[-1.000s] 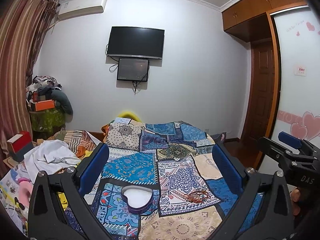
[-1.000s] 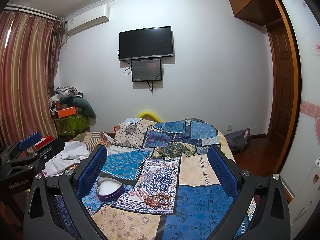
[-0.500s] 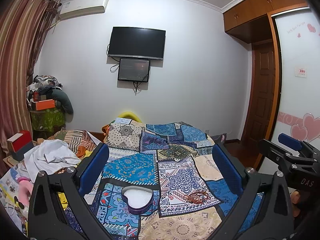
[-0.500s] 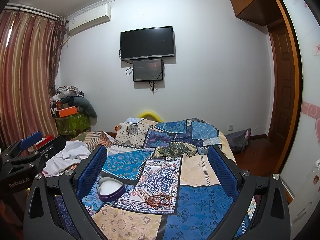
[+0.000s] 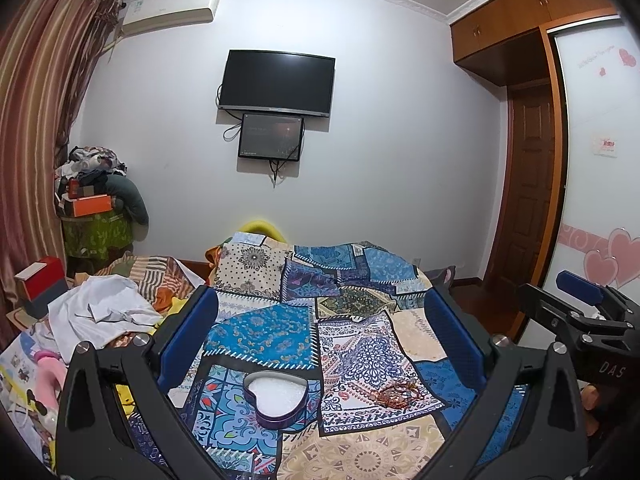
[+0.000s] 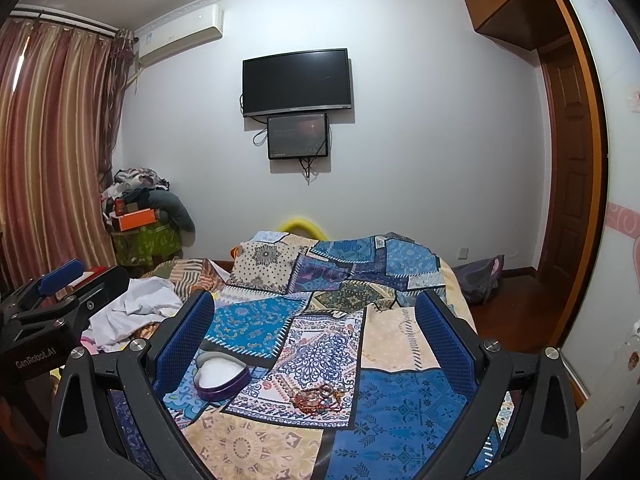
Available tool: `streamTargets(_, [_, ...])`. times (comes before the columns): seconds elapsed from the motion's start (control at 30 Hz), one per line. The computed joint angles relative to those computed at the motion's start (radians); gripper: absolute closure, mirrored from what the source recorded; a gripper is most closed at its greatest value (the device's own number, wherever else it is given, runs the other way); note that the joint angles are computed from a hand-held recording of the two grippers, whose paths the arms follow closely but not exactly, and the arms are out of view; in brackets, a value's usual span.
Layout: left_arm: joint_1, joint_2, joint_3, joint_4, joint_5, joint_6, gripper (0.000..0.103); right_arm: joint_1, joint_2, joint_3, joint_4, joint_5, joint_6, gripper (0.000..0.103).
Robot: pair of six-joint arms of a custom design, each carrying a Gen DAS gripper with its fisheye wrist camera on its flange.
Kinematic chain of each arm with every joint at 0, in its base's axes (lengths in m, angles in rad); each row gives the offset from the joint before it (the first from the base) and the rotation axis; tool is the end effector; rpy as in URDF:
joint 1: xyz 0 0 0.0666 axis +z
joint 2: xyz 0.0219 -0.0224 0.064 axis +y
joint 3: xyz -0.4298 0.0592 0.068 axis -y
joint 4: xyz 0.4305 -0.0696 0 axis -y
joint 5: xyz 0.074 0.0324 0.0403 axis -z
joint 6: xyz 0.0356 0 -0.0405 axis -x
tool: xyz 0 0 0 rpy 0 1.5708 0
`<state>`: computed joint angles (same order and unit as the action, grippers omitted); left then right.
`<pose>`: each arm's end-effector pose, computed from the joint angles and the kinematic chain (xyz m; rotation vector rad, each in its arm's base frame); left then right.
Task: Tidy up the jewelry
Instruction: 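Move both tools down toward the jewelry pile on the quilt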
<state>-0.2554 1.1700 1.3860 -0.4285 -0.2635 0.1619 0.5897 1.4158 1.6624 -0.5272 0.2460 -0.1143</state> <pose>0.4311 -0.1034 0.6221 -0.1062 1.7732 -0.0664 0.4575 0.2952 0.6406 -0.2673 1.8315 0.2643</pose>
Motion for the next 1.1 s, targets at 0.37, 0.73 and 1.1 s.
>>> streamTargets(0.37, [0.02,0.081,0.051,-0.048,0.017,0.01,0.0,-0.045,0.049,0.02,-0.049,-0.024,-0.035,0.003])
streamTargets(0.73, [0.057,0.259,0.163,-0.224,0.115,0.058,0.0,-0.117,0.145,0.076,-0.239,-0.019,-0.089,0.003])
streamTargets(1.1, [0.04,0.417,0.265,-0.365,0.264,0.0,0.027,-0.16,0.207,0.109,-0.351,-0.143,-0.076,0.003])
